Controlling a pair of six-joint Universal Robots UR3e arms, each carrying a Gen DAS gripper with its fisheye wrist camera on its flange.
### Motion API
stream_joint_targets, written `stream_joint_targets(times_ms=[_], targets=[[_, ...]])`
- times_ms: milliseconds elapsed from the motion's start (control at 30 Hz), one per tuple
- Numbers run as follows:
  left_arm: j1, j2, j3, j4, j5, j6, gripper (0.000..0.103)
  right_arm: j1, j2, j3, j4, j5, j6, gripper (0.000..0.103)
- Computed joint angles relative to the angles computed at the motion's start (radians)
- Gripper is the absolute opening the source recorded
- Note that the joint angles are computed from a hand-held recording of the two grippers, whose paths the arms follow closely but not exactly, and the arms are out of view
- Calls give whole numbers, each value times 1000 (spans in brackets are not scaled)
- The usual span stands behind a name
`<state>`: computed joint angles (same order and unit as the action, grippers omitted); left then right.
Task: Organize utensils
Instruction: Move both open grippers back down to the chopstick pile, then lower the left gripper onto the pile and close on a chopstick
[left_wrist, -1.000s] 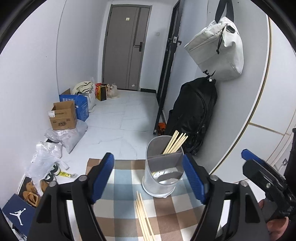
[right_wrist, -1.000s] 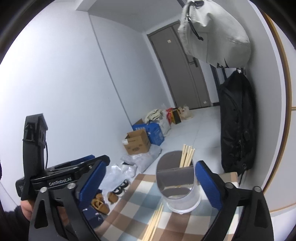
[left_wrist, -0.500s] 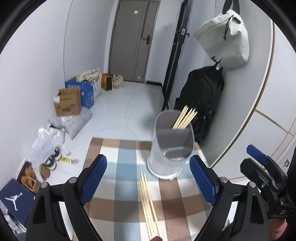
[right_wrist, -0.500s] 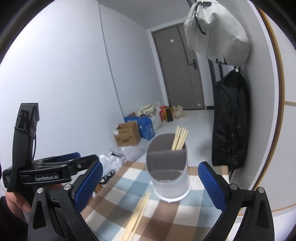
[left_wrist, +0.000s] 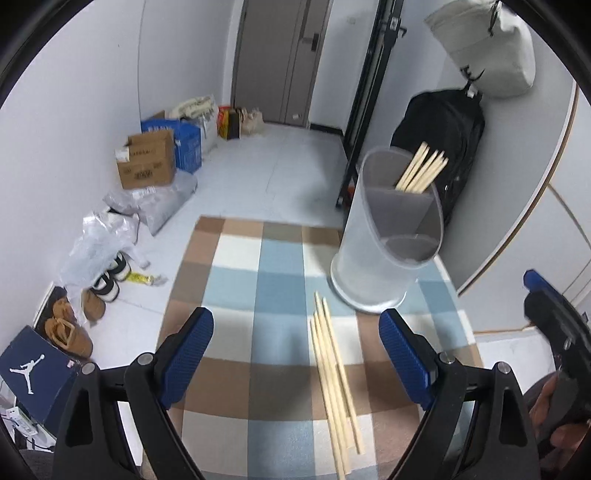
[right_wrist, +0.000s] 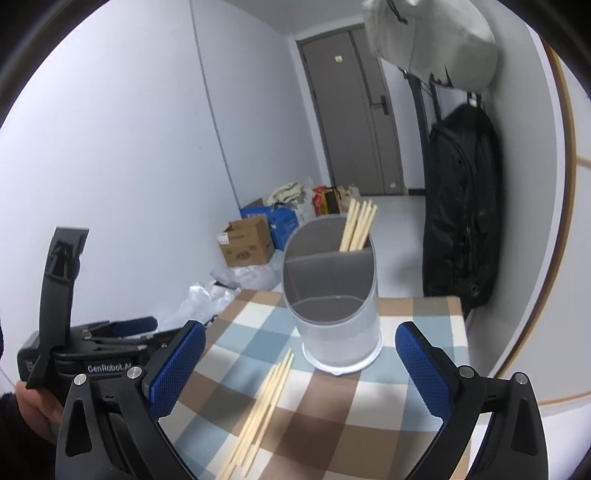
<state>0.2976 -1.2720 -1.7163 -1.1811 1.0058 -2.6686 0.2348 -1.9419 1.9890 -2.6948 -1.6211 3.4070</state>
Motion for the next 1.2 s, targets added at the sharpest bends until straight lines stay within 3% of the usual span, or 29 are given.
stream_joint_targets(times_ms=[167,300,600,833,1200], targets=[[-80,-96,30,-37,142,5,88,-56,8,20,21,65,7,103],[-90,-121,38,-62,154,8,88,-99,27,26,22,146,0,103],[-152,-196,63,-49,242,-24,87,-116,105,6,1,185,-27,103],[-219,-277,112,-54,306,-42,73,-131,133,-3,1,215,-47,96],[-256,-330,158,-70,360,-92,72,-214,111,12,5,311,-46,96]])
